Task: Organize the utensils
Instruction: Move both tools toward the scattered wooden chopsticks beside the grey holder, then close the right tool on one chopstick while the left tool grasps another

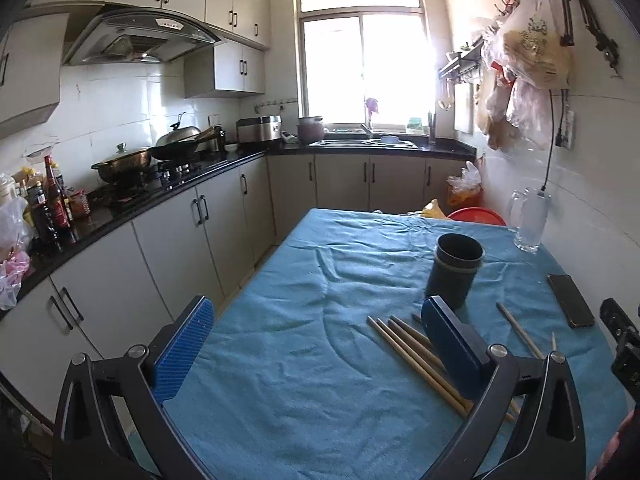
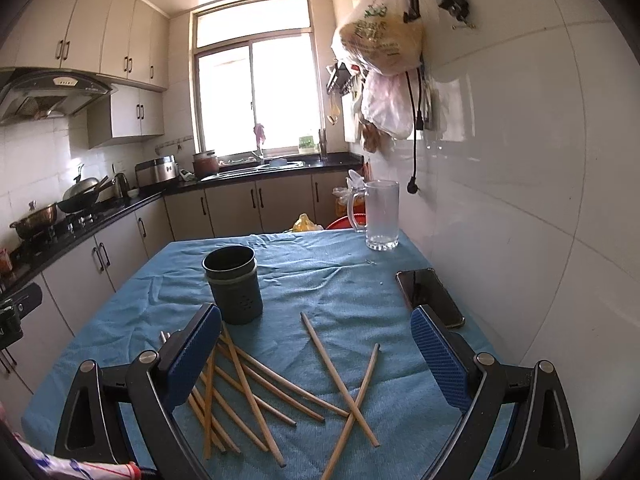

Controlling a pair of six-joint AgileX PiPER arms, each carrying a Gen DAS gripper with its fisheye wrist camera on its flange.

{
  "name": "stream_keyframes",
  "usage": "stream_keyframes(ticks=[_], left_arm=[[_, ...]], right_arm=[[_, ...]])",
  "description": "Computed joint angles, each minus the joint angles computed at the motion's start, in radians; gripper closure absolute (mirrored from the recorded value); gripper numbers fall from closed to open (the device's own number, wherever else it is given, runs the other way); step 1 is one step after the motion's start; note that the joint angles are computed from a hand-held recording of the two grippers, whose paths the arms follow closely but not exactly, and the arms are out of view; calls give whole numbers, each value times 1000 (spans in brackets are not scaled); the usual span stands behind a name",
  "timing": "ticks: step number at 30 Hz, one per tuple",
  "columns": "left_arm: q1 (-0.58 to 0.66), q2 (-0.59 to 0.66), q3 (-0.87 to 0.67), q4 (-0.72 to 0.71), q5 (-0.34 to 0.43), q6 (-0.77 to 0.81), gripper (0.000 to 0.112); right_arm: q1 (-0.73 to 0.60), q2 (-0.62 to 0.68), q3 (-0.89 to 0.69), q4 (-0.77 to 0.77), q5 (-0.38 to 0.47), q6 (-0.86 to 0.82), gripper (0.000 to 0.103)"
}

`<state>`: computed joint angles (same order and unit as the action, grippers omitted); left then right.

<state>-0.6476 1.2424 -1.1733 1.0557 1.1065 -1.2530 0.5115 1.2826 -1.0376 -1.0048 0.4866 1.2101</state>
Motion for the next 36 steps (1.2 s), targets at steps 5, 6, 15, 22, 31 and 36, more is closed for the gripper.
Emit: stream_keyframes(ticks=[5,6,15,22,31,36], left_arm=[[-36,-21,12,0,19,2,9],[-39,-26,14,-4,20,3,9],[-102,-64,24,2,62,-14,9],[-145,-79,20,11,91,-17,9],[-133,-64,3,-8,90,4,9],[-67,-34,-19,-53,39,66,9]], right_arm=[[25,-30,16,-13,16,8,5],[30,-35,19,-16,20,11,5],[70,-96,55,-63,60,55,5],[89,-134,73,-80,94,64,5],[88,-132,79,-74,94,47,4],[31,-98,61,20,40,-66,4]])
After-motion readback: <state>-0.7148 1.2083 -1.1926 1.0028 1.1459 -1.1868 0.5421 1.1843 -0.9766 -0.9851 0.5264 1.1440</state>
